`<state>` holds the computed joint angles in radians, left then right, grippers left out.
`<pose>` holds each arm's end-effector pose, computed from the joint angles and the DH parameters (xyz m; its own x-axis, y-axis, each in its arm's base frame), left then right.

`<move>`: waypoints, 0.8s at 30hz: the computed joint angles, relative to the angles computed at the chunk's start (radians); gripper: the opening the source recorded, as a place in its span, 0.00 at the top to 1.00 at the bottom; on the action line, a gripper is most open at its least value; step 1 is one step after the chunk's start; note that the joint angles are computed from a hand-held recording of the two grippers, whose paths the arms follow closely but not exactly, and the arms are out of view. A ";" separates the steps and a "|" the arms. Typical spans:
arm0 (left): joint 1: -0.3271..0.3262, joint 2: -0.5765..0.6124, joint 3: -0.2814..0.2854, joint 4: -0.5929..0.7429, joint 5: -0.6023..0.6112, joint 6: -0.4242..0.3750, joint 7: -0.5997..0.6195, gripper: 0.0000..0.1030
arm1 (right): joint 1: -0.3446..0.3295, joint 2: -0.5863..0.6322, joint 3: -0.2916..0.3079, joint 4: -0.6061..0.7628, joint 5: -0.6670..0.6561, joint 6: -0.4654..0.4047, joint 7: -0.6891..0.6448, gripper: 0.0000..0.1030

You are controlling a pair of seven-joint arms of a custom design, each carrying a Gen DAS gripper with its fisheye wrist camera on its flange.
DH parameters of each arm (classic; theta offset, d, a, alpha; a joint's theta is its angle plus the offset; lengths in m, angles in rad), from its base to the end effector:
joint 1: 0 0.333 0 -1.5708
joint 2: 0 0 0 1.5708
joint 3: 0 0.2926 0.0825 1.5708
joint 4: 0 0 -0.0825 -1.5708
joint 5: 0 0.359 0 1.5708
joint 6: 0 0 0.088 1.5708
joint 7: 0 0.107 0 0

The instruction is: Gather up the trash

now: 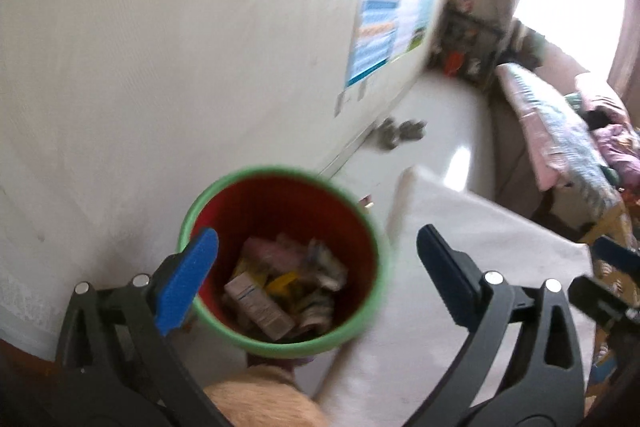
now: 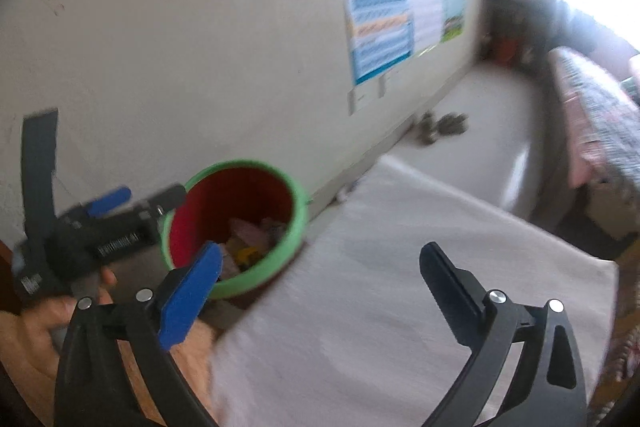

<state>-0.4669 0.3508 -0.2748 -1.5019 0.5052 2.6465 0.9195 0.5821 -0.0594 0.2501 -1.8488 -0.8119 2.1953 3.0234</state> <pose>0.5139 -0.4458 0.5519 -0.4064 -0.9092 0.0911 -0.6275 0.2052 -0.7511 0.3930 0.3985 0.5792 -0.2030 -0.9714 -0.1228 -0.6361 0.2262 -0.7377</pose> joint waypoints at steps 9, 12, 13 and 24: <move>-0.122 -0.077 0.032 -0.001 0.241 0.059 -0.177 0.05 | 0.020 -0.184 0.151 -0.148 -0.357 -0.274 0.292 0.07; -0.131 -0.093 0.026 -0.009 0.297 0.067 -0.222 0.05 | 0.036 -0.186 0.170 -0.147 -0.359 -0.352 0.283 0.07; -0.132 -0.099 0.022 -0.013 0.309 0.069 -0.229 0.05 | 0.041 -0.194 0.168 -0.155 -0.353 -0.350 0.285 0.07; -0.126 -0.128 0.003 -0.032 0.345 0.040 -0.250 0.05 | 0.041 -0.264 0.170 -0.227 -0.291 -0.382 0.366 0.07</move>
